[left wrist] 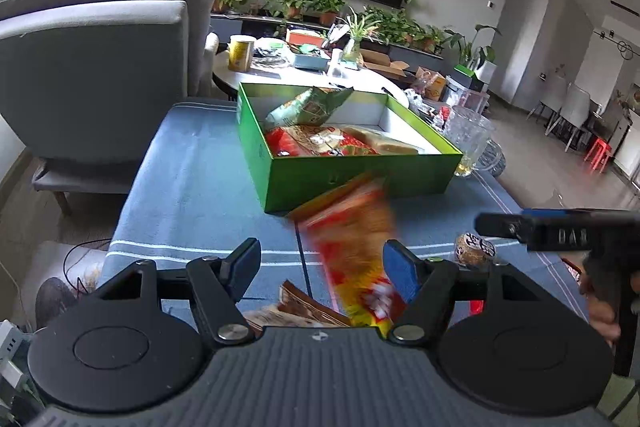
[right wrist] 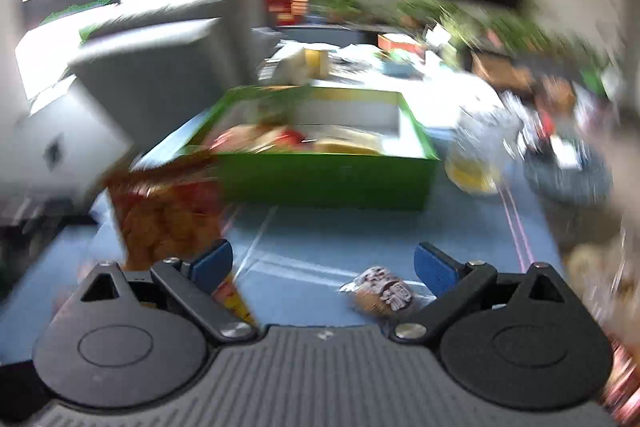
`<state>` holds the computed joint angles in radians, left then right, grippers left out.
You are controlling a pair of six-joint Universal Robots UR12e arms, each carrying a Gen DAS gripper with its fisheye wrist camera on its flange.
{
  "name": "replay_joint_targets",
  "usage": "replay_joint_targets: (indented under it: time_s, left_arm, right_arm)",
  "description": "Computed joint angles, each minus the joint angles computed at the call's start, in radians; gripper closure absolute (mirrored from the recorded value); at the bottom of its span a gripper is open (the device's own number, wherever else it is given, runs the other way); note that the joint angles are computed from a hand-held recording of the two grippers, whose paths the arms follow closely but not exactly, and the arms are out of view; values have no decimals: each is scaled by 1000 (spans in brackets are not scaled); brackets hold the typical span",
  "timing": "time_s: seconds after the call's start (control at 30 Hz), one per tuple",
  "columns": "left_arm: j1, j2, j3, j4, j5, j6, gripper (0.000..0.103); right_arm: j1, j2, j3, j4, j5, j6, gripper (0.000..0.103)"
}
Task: Organize snacks
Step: 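Grasp the red-yellow crab-print bag with the right gripper while the left grasps the red cookie bag, then lift both held bags with both grippers toward the green box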
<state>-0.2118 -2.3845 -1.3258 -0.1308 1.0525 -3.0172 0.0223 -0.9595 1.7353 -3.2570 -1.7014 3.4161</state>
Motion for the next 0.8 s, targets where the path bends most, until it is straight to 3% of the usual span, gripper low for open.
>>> replay_joint_targets:
  time_s: [0.07, 0.23, 0.37, 0.57, 0.7, 0.8]
  left_arm:
    - [-2, -5, 7, -14, 5, 10, 38]
    - [-11, -18, 43, -105, 23, 14, 37]
    - [-13, -19, 57, -171, -16, 37, 37]
    - [-23, -60, 124, -124, 55, -2, 37]
    - [-31, -116, 227, -174, 82, 8, 37]
    - [-26, -150, 293, -269, 11, 9, 37]
  right_arm:
    - [-23, -3, -1, 37, 88, 50, 24]
    - [-26, 3, -5, 49, 157, 24, 24]
    - [-34, 3, -17, 86, 256, 58, 24]
    - [-42, -16, -19, 191, 319, 169, 24]
    - [-50, -32, -6, 226, 398, 178, 24]
    - [-60, -27, -12, 262, 503, 203, 24]
